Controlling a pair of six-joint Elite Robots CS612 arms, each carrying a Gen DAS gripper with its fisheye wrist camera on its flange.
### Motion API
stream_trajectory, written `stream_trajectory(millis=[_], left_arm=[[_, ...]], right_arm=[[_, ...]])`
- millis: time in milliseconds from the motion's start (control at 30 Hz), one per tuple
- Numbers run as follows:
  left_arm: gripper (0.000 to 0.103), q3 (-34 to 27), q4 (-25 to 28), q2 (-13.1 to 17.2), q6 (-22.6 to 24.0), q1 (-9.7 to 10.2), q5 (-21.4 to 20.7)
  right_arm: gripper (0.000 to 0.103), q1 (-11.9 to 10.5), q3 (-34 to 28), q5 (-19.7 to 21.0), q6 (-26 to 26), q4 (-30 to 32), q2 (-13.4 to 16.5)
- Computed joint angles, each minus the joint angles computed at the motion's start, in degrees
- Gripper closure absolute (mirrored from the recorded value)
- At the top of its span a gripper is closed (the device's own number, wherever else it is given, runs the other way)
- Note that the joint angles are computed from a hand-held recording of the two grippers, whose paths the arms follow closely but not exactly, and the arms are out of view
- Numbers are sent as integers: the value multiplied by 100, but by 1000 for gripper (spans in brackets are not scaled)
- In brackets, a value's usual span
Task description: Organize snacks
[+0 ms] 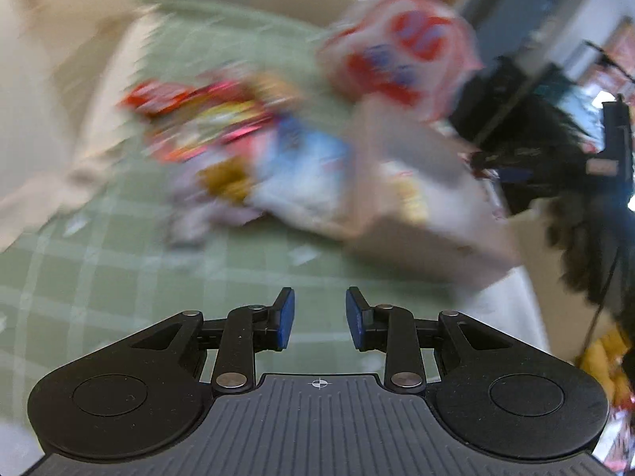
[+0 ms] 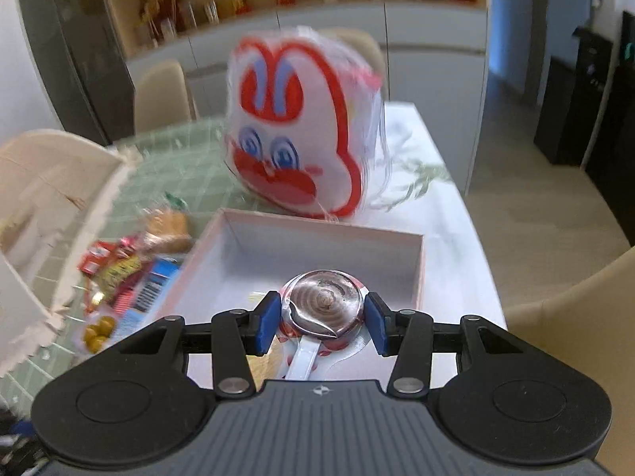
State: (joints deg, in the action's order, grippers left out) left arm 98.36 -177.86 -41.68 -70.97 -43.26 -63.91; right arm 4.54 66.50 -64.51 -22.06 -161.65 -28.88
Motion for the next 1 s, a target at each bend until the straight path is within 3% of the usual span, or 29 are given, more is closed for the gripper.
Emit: stream_trajectory(millis=[100,233,300,367,467,567,633,767,900,933,1000], left_arm=[[71,348,152,-121,-407,56,-114],[71,704,-132,-193,-783,125,6],[71,809,-284,-219,-802,153,176],[71,882,-464,-231,-678,203,334],[71,910,-925,-201,-194,355,438],[72,835,-1125,-162,162,544,431],[72,631,-1232,-76,510,748,483],[72,66,-1005,152,1186,1163,572],[72,-422,-766,448,1332,1469,555],[72,-545,-550,505,1357,1526,559],[73,-661,-197,548,1313,1592,545]], right_arm=[[49,90,-228,-375,121,181,86],[43,299,-1,-1004,-99,-491,-25],[36,407,118,-930,-299,-778,-81],[26,521,172,-598,-341,-822,-112],[24,751,-114,-196,-101,-265,-20],[24,993,-1075,66,210,921,391],[24,1167,-1941,24,292,1503,838],[24,1488,-3587,-870,821,1946,1757],[28,1518,-5032,-954,1303,3073,2485],[39,1494,-5134,-833,1277,3281,2537],[48,1432,-4628,-515,1195,3206,2287]])
